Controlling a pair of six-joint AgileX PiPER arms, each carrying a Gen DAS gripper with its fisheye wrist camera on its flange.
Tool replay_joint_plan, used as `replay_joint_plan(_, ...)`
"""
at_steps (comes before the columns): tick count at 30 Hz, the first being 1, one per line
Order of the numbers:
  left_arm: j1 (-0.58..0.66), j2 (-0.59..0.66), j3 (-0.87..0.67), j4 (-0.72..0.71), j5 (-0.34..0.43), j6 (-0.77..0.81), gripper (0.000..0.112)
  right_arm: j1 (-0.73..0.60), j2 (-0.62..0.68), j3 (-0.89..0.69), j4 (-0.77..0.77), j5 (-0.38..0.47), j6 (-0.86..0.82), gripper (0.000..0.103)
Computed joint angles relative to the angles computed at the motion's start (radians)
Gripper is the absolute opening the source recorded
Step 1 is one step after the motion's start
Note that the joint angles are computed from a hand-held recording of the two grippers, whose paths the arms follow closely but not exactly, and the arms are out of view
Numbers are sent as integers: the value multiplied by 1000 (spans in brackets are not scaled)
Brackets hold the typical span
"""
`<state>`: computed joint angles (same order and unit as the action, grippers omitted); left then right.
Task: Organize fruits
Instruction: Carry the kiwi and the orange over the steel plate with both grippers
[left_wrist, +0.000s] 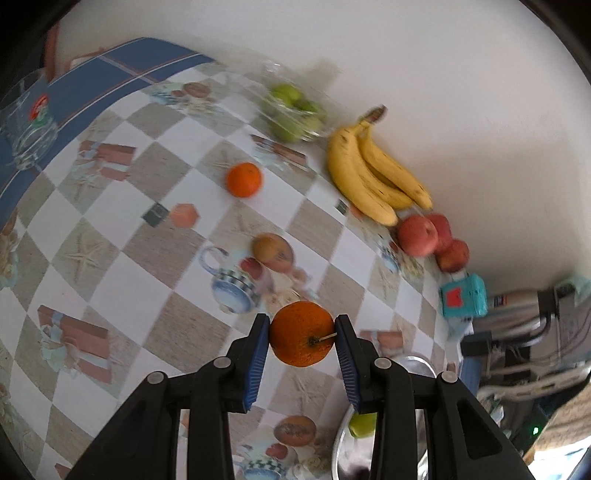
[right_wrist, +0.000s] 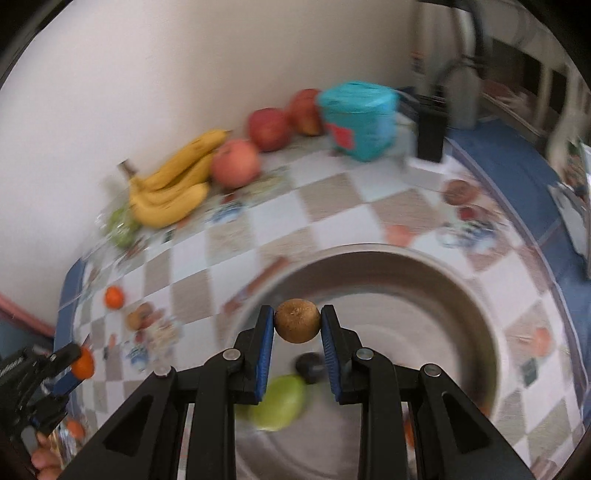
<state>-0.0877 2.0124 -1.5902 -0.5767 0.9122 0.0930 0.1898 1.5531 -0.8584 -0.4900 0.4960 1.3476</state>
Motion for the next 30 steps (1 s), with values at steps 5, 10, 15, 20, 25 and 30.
replay_joint_plan(5,-57,-22,17,-1,9,38,38,-63,-58,54,13,18,-21,27)
replay_joint_plan(10,-138,-48,48,17,0,72,38,-106,-112,84,44,20,-50,27)
replay_joint_plan(15,-213,-71,85,50,-35,96,38,-133,-149,96,52,32,-70,27)
replay_joint_plan(20,-285,-78,121,65,-91,121,38,-147,-174,100,52,44,-81,27)
replay_joint_plan(25,-337,-46,142,108,-133,108,38,-146,-149,96,75,36,-134,27)
replay_joint_plan(30,-357,-20,159,131,-146,99,38,-138,-85,83,132,12,-206,27)
